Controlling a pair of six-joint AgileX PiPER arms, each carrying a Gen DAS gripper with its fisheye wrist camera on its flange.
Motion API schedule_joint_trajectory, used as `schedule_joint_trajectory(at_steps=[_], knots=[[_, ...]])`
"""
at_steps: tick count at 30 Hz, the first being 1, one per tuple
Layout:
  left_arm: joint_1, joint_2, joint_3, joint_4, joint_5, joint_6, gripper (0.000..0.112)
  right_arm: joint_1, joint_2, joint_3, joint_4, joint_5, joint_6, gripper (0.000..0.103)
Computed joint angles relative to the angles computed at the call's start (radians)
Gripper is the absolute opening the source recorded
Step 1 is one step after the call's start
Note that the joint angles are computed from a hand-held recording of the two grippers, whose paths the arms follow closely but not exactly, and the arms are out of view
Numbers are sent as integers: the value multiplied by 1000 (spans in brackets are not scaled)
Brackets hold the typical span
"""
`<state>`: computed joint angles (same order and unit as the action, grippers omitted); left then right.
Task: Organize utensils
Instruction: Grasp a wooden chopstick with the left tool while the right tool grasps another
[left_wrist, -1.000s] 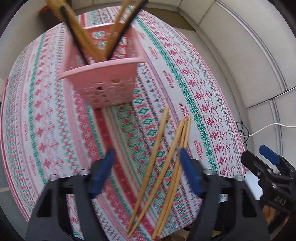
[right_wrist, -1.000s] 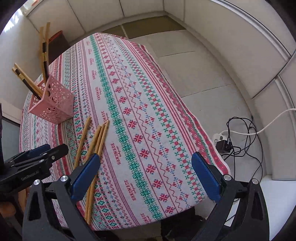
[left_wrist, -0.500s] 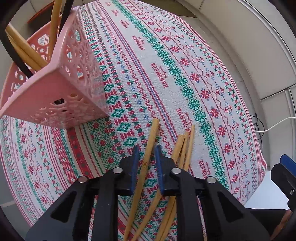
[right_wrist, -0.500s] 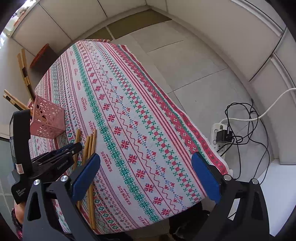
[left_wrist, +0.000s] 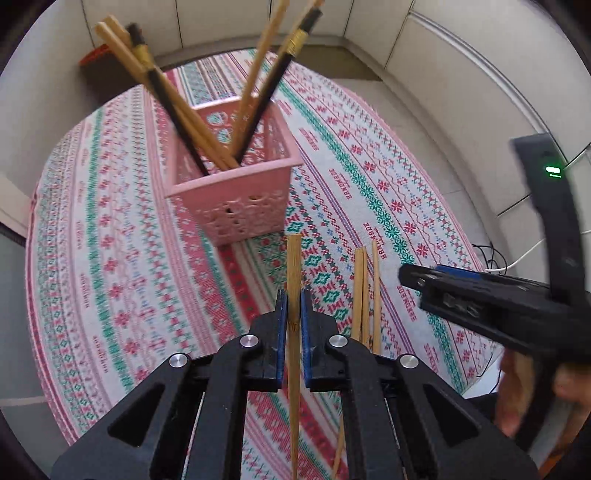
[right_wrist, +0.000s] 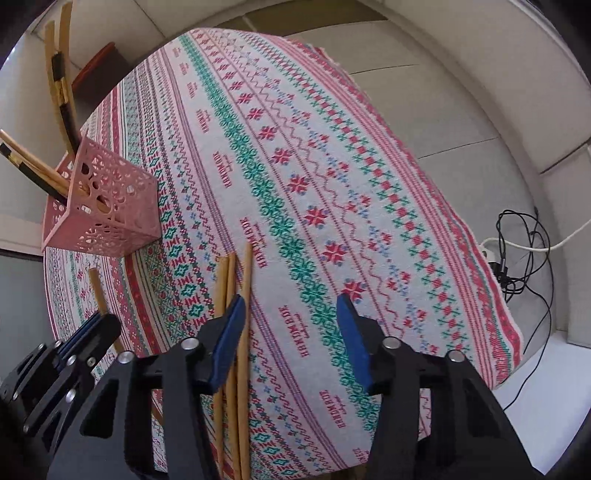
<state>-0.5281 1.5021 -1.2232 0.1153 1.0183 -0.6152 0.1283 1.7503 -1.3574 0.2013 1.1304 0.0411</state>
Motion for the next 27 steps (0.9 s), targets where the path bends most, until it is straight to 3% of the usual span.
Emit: schedule_joint_trajectory(at_steps=[12, 15, 19, 23, 27], knots=[[36, -113, 39, 13, 24, -3, 7, 72, 71, -25, -31, -21, 89, 22], [22, -128, 45, 33, 35, -31, 7, 104, 70, -9, -71, -66, 110, 11], [6, -165, 56, 70, 30, -73, 7, 140, 50, 29, -106, -146, 133, 5], [-46, -211, 58, 148, 41, -147, 7, 147, -39, 103, -94, -223, 116, 5], [-109, -256, 39, 229, 78, -226, 6, 114, -211, 153, -25, -235, 7, 5]])
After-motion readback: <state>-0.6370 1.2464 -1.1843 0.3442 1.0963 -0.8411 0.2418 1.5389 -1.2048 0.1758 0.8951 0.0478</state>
